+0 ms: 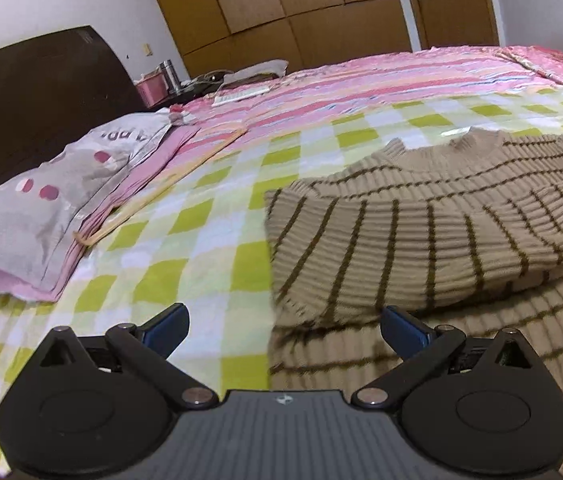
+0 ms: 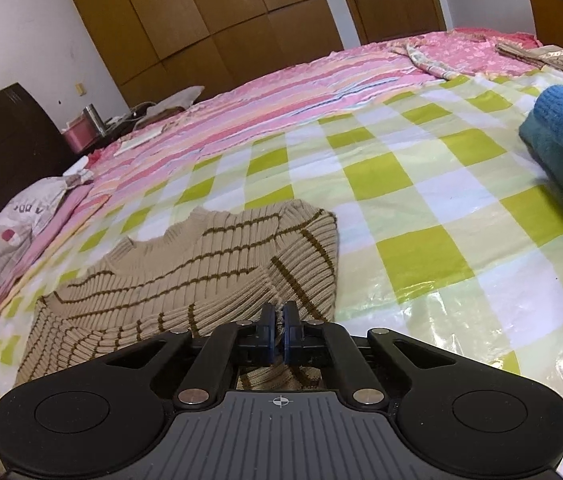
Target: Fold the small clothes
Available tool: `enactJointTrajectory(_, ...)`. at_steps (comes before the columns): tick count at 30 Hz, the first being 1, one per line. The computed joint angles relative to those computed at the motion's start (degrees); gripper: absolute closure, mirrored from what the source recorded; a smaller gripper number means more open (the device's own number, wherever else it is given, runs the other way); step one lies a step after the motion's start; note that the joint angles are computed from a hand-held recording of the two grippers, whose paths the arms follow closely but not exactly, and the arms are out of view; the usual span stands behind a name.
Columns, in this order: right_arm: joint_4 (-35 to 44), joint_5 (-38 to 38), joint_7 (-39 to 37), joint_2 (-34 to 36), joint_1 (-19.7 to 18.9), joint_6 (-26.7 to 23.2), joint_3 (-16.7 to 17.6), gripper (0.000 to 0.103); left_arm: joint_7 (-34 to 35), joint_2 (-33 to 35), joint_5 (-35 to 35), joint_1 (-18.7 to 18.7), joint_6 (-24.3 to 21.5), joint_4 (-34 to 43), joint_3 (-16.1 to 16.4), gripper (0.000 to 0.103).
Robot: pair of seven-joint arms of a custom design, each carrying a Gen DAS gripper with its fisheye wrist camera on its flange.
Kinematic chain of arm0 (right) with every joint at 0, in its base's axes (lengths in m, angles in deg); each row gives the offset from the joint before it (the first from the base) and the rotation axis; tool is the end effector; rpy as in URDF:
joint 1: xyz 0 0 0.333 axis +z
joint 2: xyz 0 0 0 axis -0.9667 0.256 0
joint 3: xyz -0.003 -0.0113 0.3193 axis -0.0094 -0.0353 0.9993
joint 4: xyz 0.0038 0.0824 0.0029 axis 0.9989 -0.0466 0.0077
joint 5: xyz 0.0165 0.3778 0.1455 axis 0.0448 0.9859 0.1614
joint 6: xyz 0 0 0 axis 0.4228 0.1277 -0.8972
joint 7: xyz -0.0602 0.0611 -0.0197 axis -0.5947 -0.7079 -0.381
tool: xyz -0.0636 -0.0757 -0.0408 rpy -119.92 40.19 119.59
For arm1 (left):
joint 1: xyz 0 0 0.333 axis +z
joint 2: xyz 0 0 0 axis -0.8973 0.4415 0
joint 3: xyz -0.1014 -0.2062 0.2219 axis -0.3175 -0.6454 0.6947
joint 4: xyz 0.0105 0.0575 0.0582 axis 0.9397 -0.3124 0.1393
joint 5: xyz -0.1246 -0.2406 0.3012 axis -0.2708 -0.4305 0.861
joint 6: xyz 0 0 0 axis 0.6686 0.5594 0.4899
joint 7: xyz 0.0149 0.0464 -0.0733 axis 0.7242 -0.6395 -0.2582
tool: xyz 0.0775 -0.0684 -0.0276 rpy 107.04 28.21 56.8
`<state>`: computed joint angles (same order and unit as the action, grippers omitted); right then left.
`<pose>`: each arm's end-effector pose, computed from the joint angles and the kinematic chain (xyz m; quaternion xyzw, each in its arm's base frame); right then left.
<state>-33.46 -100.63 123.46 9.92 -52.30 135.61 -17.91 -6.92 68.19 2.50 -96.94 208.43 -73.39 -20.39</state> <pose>0.5895 0.2296 0.4712 -0.5603 0.7074 -0.1915 0.3860 0.5587 -0.4478 0.4664 -0.6009 0.6697 -0.1887 0.3935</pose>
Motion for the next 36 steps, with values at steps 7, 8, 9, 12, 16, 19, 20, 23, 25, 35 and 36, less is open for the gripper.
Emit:
enactJointTrajectory(7, 0.43, 0.85, -3.32, -0.45, -0.46, -4.76, 1.79, 0.091, -1.13, -3.26, -0.77, 0.68, -0.01, -4.55, -1.00, 0.000)
enactJointTrajectory(8, -0.07, 0.69, -2.98, -1.02, -0.58, -4.68, 1.97, 0.091, -1.30, -3.65, -0.89, 0.82, 0.12, -5.08, -1.24, 0.000)
enactJointTrajectory(9, -0.63, 1.40, -3.86, -1.56, -1.02, -4.58, 2.52, 0.091, -1.36, -3.94, -1.00, 0.95, 0.21, -5.47, -1.47, 0.000)
enactJointTrajectory(12, -2.47, 2.28, -6.19, -3.53, -2.02, -4.72, 4.01, 0.091, -1.54, -4.83, -0.85, 1.11, 0.53, -6.61, -2.06, 0.000)
enactJointTrajectory(16, -5.45, 2.87, -8.13, -6.54, -3.57, -4.39, 6.29, 0.091, -1.84, -6.16, -0.82, 1.41, 1.52, -8.26, -2.81, 0.000)
enactJointTrajectory(19, -7.87, 5.55, -11.08, -8.75, -4.67, -4.38, 8.42, 0.091, -2.08, -7.32, -1.44, 1.83, 2.55, -9.85, -3.37, 0.000)
enactJointTrajectory(20, -8.86, 6.06, -11.69, -9.60, -5.03, -4.22, 9.11, 0.091, -2.18, -7.67, -1.63, 1.96, 2.88, -10.35, -3.55, 0.000)
enactJointTrajectory(23, -12.22, 9.76, -14.73, -12.33, -5.93, -3.76, 11.05, 0.088, -2.12, -8.96, -2.53, 2.47, 3.91, -12.17, -4.13, 0.000)
enactJointTrajectory(25, -14.46, 13.32, -18.09, -14.17, -6.08, -3.95, 12.01, 0.088, -2.29, -9.79, -3.09, 2.70, 4.19, -13.37, -4.52, 0.000)
enactJointTrajectory(35, -21.55, 18.74, -21.87, -20.94, -9.77, -5.07, 18.23, 0.088, -3.40, -14.15, -5.48, 3.71, 5.25, -19.21, -6.50, 0.000)
enactJointTrajectory(36, -21.99, 18.87, -21.88, -21.40, -10.19, -5.31, 18.86, 0.088, -3.46, -14.67, -5.63, 3.79, 5.30, -19.87, -6.73, 0.000)
